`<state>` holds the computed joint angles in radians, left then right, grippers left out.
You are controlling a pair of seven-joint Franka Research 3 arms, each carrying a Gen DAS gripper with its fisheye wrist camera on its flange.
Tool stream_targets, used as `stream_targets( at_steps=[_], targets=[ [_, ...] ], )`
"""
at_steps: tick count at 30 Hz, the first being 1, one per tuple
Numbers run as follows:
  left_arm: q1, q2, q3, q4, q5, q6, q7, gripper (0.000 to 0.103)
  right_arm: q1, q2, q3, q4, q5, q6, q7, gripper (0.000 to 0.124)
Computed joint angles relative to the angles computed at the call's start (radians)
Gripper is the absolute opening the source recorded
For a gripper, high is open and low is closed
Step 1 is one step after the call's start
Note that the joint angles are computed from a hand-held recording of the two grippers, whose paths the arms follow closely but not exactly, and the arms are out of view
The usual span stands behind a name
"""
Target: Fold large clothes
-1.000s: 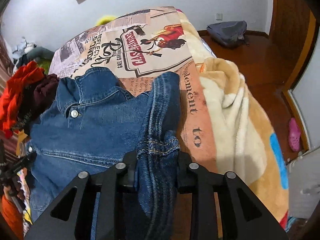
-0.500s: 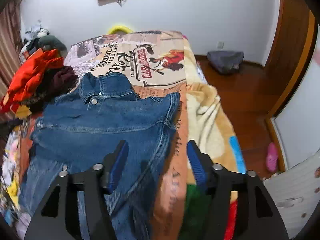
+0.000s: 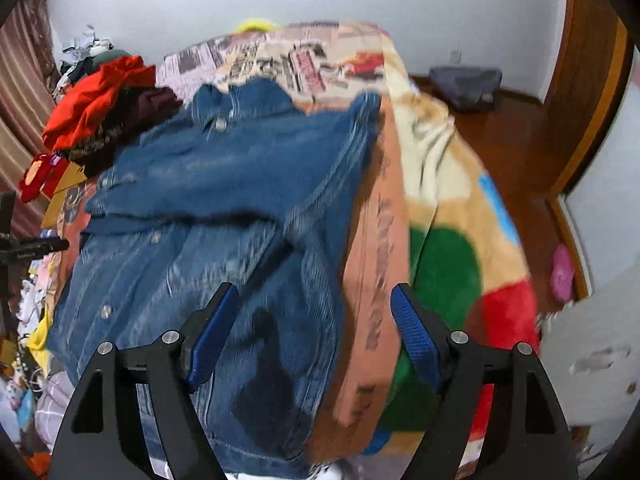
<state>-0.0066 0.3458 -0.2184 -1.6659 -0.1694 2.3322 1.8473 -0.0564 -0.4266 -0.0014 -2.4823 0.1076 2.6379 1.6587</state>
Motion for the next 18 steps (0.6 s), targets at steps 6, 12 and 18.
stream_targets(
  at_steps=[6,12,18],
  targets=[
    [0.019,0.016,-0.002,-0.042,-0.061,-0.084,-0.048,0.069,0.056,0.001,-0.045,-0.039,0.137,0.002,-0.016,0.075],
    [0.082,0.017,-0.046,-0.04,-0.29,-0.173,0.017,0.068,0.071,0.019,-0.033,-0.088,0.219,0.09,-0.01,0.078],
    [0.024,-0.047,-0.042,-0.081,-0.28,-0.139,0.095,0.037,0.104,-0.006,-0.033,-0.095,0.215,0.113,-0.031,0.016]
  ],
)
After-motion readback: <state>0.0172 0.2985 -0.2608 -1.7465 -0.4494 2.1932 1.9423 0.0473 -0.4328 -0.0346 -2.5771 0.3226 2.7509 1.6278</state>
